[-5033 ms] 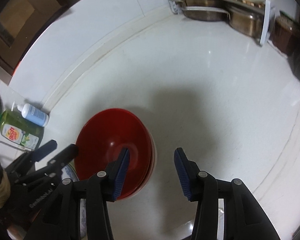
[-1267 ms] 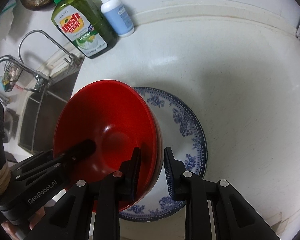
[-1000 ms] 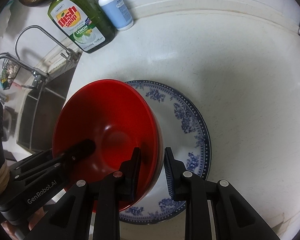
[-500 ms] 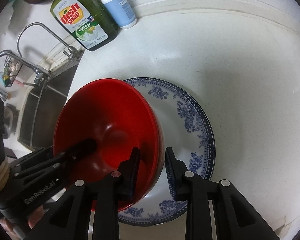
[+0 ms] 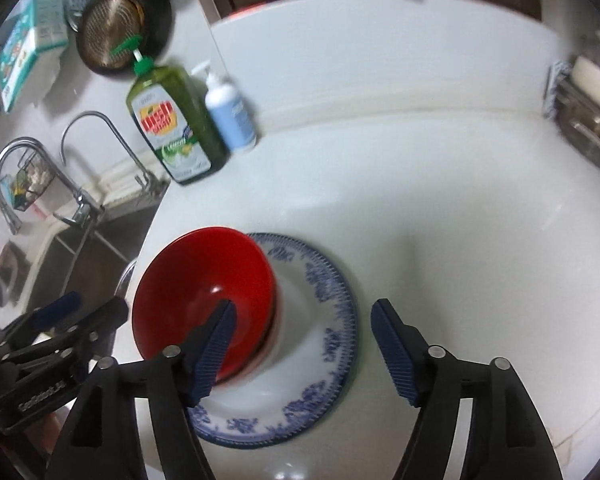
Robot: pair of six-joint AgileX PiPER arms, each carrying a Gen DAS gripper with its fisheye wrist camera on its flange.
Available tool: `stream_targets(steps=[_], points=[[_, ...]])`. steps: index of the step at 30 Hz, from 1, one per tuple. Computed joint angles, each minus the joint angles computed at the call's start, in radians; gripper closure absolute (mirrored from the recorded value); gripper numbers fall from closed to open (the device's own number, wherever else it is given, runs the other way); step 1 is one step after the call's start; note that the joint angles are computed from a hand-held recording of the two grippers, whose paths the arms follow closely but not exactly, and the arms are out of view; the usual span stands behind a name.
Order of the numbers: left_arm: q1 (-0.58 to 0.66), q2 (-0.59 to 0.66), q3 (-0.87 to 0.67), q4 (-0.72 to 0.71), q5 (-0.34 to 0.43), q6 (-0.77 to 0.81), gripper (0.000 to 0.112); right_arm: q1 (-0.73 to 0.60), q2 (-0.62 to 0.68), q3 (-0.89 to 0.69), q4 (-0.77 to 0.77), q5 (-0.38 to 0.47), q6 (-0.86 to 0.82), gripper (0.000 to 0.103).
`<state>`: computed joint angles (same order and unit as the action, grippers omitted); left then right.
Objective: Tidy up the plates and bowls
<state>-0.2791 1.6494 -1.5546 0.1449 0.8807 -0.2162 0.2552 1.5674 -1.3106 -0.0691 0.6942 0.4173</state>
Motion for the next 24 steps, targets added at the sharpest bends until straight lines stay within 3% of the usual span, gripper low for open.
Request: stream_targets(steps=[6,10,14,19,24], points=[[-0.112,-0.214,0.272,0.224,-0.120,-0.267,0.019,0.076,-0.191,0.197,-0.217,-0.073,0.142,0.022],[-0.214,-0.324,0.384,0.367,-0.118,-0.444,0.012,0.135,-0.350,0.342,-0.397,-0.073,0.327,0.016],[-0.361,-0.440,0.486,0.524,-0.060,-0.622,0.009,0.198,-0.478,0.432,-0.489,-0.021,0.440,0.016],[-0.535,-0.542,0.554,0.640,0.074,-0.786,0.009,0.364,-0.652,0.536,-0.638,0.113,0.619,0.016],[-0.708,-0.606,0.572,0.690,0.233,-0.871,0.009,0.668,-0.778,0.580,-0.779,0.386,0.844,0.016]])
